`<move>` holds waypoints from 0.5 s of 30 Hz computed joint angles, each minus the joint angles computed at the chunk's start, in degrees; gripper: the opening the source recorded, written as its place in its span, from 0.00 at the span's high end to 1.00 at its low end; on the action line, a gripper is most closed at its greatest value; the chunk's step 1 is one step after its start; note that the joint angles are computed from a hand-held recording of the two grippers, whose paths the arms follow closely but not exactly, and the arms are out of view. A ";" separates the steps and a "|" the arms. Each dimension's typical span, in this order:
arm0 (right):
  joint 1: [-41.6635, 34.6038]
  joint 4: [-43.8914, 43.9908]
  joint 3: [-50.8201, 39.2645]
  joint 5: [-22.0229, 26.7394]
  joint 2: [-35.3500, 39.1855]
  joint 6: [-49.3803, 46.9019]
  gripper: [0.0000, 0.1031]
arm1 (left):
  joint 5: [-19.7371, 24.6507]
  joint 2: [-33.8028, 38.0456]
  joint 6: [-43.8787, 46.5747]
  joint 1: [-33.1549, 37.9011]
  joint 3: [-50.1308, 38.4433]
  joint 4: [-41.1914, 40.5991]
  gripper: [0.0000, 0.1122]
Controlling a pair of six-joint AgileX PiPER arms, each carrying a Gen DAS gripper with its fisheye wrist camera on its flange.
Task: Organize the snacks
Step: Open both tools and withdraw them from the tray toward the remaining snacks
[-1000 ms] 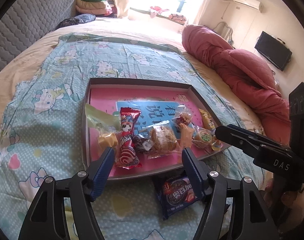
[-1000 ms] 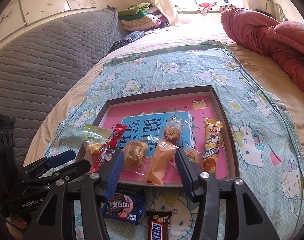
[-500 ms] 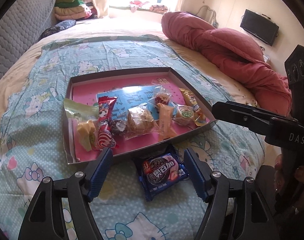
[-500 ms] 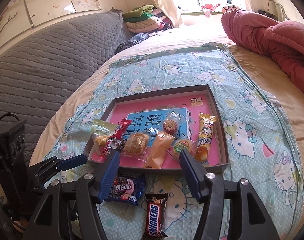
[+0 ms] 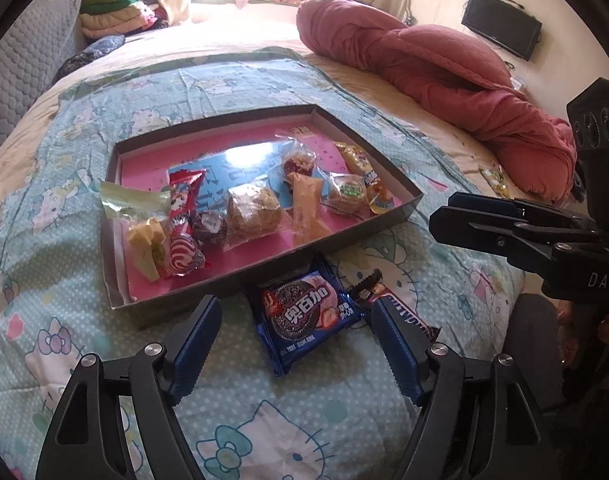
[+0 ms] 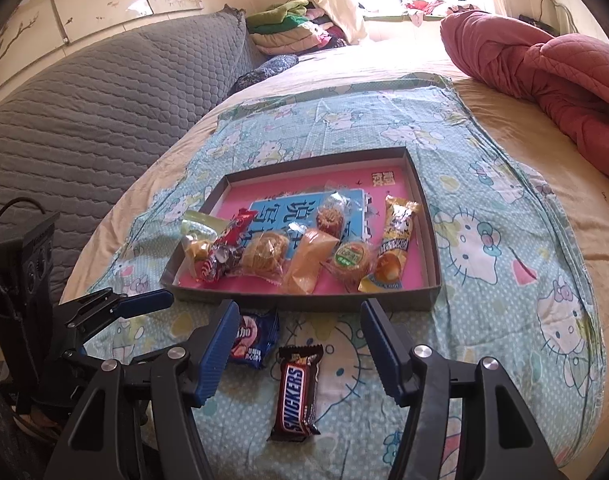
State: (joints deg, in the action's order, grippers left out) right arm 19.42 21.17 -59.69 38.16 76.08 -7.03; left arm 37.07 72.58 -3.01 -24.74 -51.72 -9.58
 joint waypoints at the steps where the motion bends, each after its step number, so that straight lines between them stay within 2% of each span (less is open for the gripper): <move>1: 0.20 -0.13 0.16 0.32 -0.03 -0.11 0.39 | -0.11 0.23 1.32 0.51 0.29 -1.30 0.30; 8: 1.84 -1.41 1.71 1.41 -0.62 0.06 0.39 | 0.42 1.72 15.28 6.40 1.52 -13.66 0.30; 12: 2.31 -0.39 2.45 2.57 -0.02 -1.04 0.39 | -0.08 3.48 16.48 5.77 1.78 -12.94 0.30; 15: 3.95 -3.04 2.95 3.34 0.88 0.56 0.39 | -0.44 4.53 18.39 5.72 1.52 -14.49 0.30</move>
